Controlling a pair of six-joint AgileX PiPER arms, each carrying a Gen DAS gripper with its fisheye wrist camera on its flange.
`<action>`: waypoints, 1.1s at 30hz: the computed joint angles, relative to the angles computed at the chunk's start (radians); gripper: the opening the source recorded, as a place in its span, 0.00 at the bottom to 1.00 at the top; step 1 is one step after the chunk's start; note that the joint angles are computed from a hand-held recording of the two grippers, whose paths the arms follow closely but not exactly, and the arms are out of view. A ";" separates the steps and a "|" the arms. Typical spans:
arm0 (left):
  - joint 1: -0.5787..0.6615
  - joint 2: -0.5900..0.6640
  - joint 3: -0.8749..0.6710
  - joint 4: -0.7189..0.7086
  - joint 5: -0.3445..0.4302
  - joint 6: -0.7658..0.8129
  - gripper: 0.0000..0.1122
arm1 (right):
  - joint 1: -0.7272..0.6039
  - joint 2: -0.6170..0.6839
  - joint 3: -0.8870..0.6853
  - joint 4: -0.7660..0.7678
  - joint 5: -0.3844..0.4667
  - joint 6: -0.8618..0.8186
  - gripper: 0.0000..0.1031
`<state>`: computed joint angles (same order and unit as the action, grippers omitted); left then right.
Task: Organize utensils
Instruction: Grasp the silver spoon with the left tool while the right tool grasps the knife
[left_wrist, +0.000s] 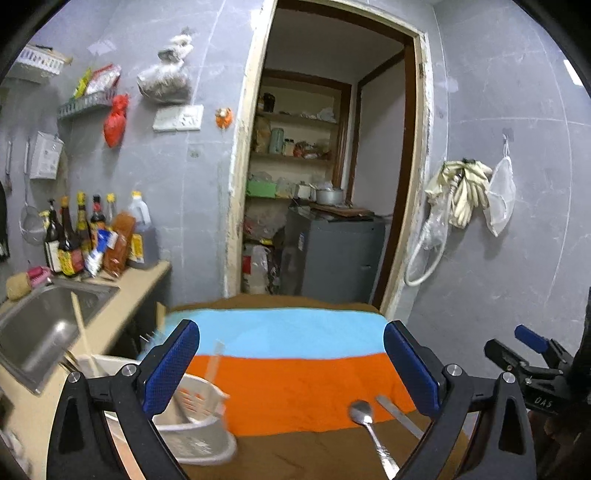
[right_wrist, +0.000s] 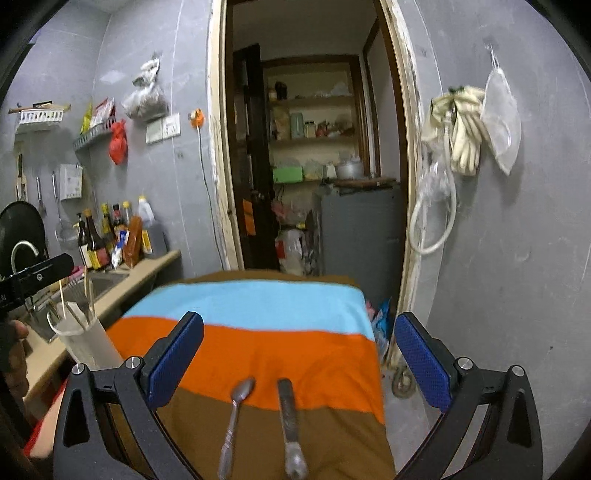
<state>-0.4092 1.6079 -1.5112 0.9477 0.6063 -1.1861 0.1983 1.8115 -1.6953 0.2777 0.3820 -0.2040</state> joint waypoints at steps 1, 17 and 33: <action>-0.003 0.018 -0.008 -0.024 -0.009 0.005 0.90 | -0.014 0.009 0.005 0.048 0.008 -0.051 0.98; 0.051 0.293 -0.117 -0.593 -0.106 0.409 0.89 | -0.109 0.250 -0.057 0.325 0.171 -0.314 0.72; 0.127 0.542 -0.362 -1.209 0.040 0.932 0.40 | -0.122 0.394 -0.154 0.462 0.416 -0.488 0.31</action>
